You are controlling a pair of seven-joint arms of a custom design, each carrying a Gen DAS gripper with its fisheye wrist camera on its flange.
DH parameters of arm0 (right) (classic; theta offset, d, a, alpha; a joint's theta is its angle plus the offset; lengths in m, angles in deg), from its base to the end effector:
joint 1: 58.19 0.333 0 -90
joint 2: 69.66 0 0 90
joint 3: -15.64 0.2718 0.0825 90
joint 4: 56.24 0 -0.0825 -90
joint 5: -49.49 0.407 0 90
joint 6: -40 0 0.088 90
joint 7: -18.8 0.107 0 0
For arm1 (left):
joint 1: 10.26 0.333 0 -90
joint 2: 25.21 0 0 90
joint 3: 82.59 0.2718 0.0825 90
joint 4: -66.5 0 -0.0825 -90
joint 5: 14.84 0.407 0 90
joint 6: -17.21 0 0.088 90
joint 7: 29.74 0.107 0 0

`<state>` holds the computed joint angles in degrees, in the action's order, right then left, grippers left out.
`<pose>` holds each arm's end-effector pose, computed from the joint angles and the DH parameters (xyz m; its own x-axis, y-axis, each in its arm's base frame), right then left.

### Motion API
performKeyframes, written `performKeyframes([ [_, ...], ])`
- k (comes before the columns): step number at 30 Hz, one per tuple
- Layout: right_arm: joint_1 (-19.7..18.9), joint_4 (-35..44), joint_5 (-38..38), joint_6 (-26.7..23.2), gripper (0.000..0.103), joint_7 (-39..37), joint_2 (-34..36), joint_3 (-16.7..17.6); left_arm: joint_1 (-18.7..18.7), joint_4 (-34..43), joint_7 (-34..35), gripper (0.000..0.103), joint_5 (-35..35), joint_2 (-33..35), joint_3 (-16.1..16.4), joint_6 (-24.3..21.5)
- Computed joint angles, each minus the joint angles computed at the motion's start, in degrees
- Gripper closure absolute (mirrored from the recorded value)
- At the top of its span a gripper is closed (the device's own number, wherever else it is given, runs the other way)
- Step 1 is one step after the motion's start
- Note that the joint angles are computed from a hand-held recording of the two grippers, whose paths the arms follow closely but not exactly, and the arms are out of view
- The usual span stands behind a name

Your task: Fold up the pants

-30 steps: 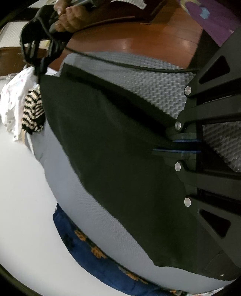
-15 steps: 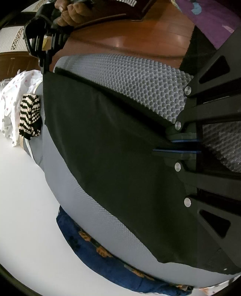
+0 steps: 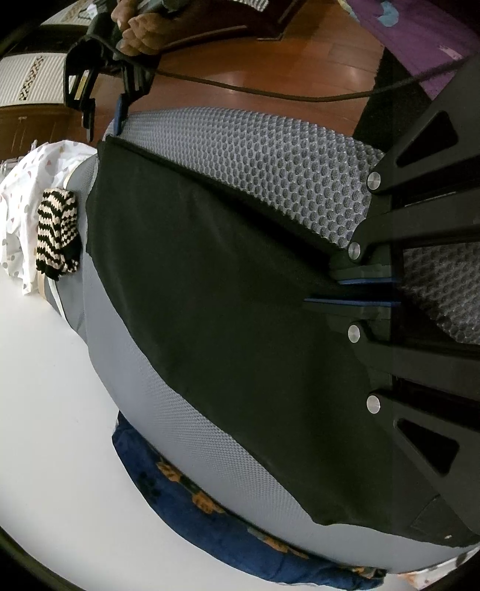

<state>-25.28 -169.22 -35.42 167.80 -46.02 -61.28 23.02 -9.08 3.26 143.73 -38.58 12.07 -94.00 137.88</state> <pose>0.4980 0.3800 0.3760 -0.3596 0.1638 -0.9186 0.3224 0.9457 0.0424 0.7566 -0.1108 0.4487 -0.9519 -0.2080 -0.2250 -0.0587 0.8445 -0.5324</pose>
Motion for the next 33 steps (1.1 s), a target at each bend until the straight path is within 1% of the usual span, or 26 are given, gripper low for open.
performKeyframes([
  [2,-0.1,-0.3,-1.1,0.3,0.07,0.8,-0.2,-0.2,0.0,0.0,0.1,0.097,0.0,0.0,0.0,0.0],
  [6,0.1,0.0,0.8,-2.4,0.07,-3.5,-1.1,0.3,0.0,-0.1,-0.1,0.097,0.0,-0.1,0.0,0.0],
  [7,-0.1,-0.1,1.0,-2.3,0.07,-4.4,-1.4,0.3,0.0,-0.1,-0.3,0.097,0.0,-0.1,0.0,-0.1],
  [8,-0.5,-0.4,1.4,-1.1,0.07,-5.4,-1.8,0.2,0.0,0.3,-0.3,0.096,0.0,0.3,0.0,-0.4],
  [14,-2.3,-1.0,1.4,4.1,0.07,-5.4,-1.4,-0.3,0.1,1.8,-0.6,0.096,0.2,1.2,-0.1,-1.3],
  [17,-2.6,-1.1,0.7,4.8,0.071,-4.8,-1.1,-0.6,0.1,1.8,-0.5,0.096,0.2,1.2,-0.1,-1.3],
  [19,-3.0,-0.7,1.4,5.9,0.073,-6.3,-0.9,-0.8,0.2,1.8,-0.4,0.096,0.1,1.2,-0.1,-1.3],
  [20,-3.3,-0.4,2.3,6.6,0.076,-7.8,-0.8,-0.9,0.2,1.9,-0.4,0.096,0.1,1.3,-0.1,-1.3],
  [21,-3.8,0.1,5.0,7.8,0.091,-11.5,-0.7,-1.0,0.2,2.1,-0.4,0.096,0.1,1.5,-0.1,-1.3],
  [22,-4.1,0.4,7.1,8.7,0.096,-14.5,-0.5,-1.1,0.2,2.2,-0.4,0.096,0.1,1.5,-0.2,-1.3],
  [25,-4.0,0.7,8.7,8.6,0.098,-17.0,-0.5,-1.2,0.3,2.1,-0.3,0.095,-0.1,1.5,-0.2,-1.3],
  [26,-3.7,1.2,10.3,7.5,0.098,-19.7,-0.5,-0.9,0.3,2.7,-0.5,0.095,-0.1,1.9,-0.2,-1.6],
  [30,-2.5,2.6,12.8,4.4,0.098,-23.9,-0.7,-0.3,0.6,2.9,-0.1,0.095,-0.3,2.0,-0.4,-1.7],
  [32,-2.3,2.5,14.5,4.2,0.098,-24.4,-0.5,-0.2,0.7,1.9,0.5,0.095,-0.6,1.5,-0.5,-1.1],
  [33,-2.1,2.1,14.3,4.2,0.098,-22.8,-0.5,-0.3,0.7,1.6,0.7,0.095,-0.6,1.2,-0.5,-1.0],
])
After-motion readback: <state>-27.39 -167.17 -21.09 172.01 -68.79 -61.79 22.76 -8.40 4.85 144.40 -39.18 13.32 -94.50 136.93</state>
